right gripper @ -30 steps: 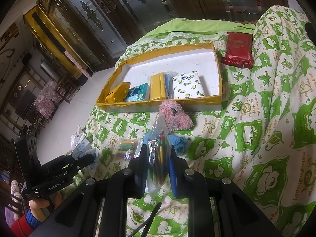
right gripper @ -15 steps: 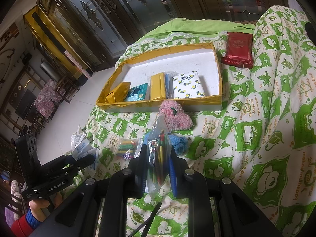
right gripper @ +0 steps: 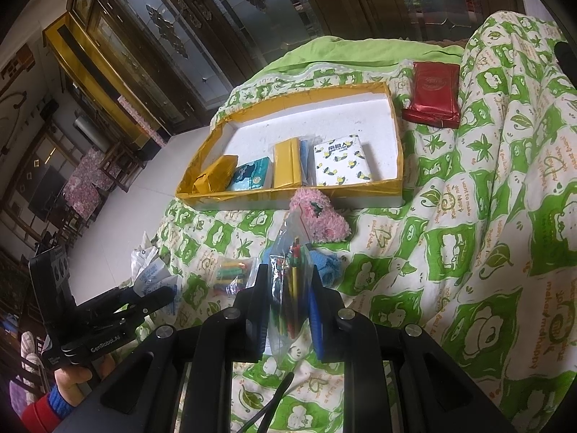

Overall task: Organize soft objects
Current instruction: 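Lift the desiccant packet with left tool while right tool lifts the pencil bag toward the tray, then lower the desiccant packet into the tray with left tool while right tool lowers the pencil bag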

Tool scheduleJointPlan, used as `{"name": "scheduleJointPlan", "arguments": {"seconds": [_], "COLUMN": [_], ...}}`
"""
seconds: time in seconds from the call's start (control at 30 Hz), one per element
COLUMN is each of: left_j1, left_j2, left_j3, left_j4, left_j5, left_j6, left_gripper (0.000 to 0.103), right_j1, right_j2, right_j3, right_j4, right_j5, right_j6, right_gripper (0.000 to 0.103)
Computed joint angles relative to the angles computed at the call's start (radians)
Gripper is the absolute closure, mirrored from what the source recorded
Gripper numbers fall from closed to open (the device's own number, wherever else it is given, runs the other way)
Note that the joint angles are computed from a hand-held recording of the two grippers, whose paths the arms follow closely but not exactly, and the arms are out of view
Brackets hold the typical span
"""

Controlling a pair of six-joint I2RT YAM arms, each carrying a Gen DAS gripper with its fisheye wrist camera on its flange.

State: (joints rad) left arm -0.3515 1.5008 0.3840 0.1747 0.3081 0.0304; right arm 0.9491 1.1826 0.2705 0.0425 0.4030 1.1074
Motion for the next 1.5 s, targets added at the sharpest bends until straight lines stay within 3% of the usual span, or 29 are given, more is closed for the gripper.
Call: {"name": "scheduleJointPlan", "arguments": {"seconds": [0.4,0.63,0.8,1.13,1.5], "left_j1": [-0.046,-0.115,-0.147,-0.183,-0.199], "left_j2": [-0.001,0.019,0.038,0.094,0.184], "left_j3": [0.051,0.137,0.195,0.324,0.433], "left_j4": [-0.042,-0.075,-0.101,-0.155,-0.183], "left_j5": [-0.012,-0.028,-0.039,-0.058,-0.066], "left_j6": [-0.020,-0.041,-0.043,-0.052,-0.038], "left_gripper": [0.058,0.058,0.058,0.058,0.058], "right_j1": [-0.047,-0.194,-0.266,-0.531,-0.604], "right_j2": [-0.128,-0.259,-0.260,-0.069,0.210], "right_j3": [-0.022,-0.021,0.021,0.175,0.254], "right_j4": [-0.065,-0.139,-0.181,-0.183,-0.088], "right_j5": [-0.001,-0.089,-0.137,-0.275,-0.298], "right_j6": [-0.018,-0.089,-0.160,-0.414,-0.510], "right_gripper": [0.083,0.083,0.083,0.083,0.083]}}
